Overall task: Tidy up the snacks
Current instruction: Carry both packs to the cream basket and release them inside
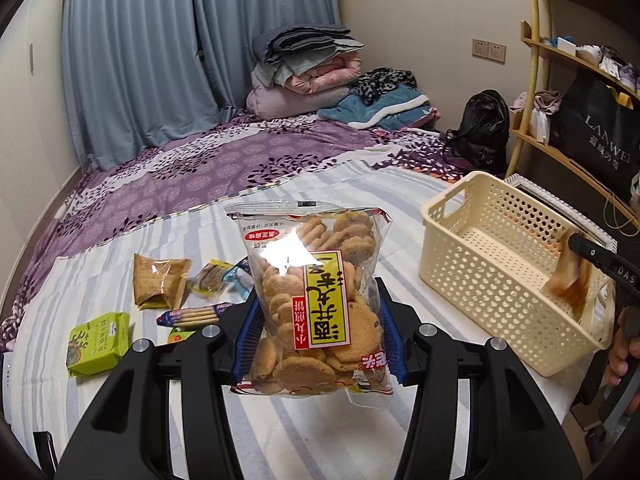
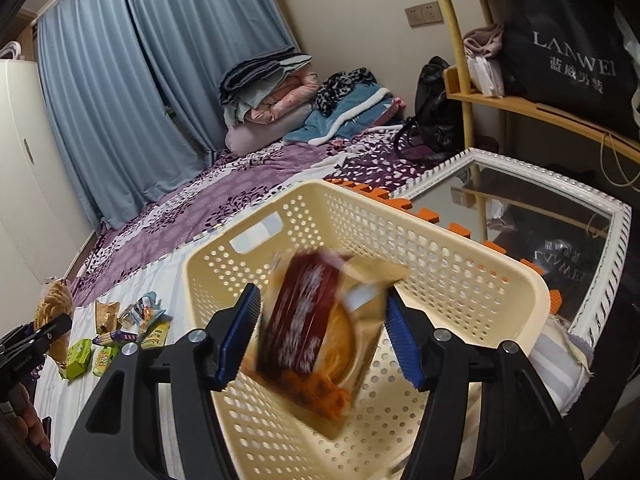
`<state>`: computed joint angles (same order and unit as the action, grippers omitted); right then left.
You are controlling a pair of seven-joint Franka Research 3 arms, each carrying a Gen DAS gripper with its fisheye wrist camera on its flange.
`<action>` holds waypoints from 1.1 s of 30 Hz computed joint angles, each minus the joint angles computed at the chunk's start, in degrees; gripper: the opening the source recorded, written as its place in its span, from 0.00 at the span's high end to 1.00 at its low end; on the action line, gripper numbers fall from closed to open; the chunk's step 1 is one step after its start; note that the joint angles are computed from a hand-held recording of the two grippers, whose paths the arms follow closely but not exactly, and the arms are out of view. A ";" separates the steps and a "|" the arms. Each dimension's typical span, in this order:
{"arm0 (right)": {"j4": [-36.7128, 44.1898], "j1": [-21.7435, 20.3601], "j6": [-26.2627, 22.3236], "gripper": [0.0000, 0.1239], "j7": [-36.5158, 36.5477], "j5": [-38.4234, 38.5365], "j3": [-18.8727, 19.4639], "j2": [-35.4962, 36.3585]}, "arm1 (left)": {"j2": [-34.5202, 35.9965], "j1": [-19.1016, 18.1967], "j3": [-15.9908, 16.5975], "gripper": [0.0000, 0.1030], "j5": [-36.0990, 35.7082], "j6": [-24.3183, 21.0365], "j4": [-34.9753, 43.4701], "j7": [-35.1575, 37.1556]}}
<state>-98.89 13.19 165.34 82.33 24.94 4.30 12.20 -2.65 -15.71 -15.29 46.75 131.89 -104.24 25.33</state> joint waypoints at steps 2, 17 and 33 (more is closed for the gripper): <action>-0.56 -0.23 0.91 0.39 0.10 0.61 -0.02 -0.20 | 1.00 -0.20 -0.13 0.49 0.21 0.08 1.30 0.52; -4.81 -0.03 9.10 0.38 -0.69 -0.27 -0.50 -2.42 | 16.48 -5.05 2.32 0.49 -3.22 5.18 21.16 11.09; -5.81 -0.89 8.39 0.38 2.19 -1.31 -1.42 -2.56 | 46.71 -13.26 7.85 0.19 -20.91 -1.81 64.58 31.39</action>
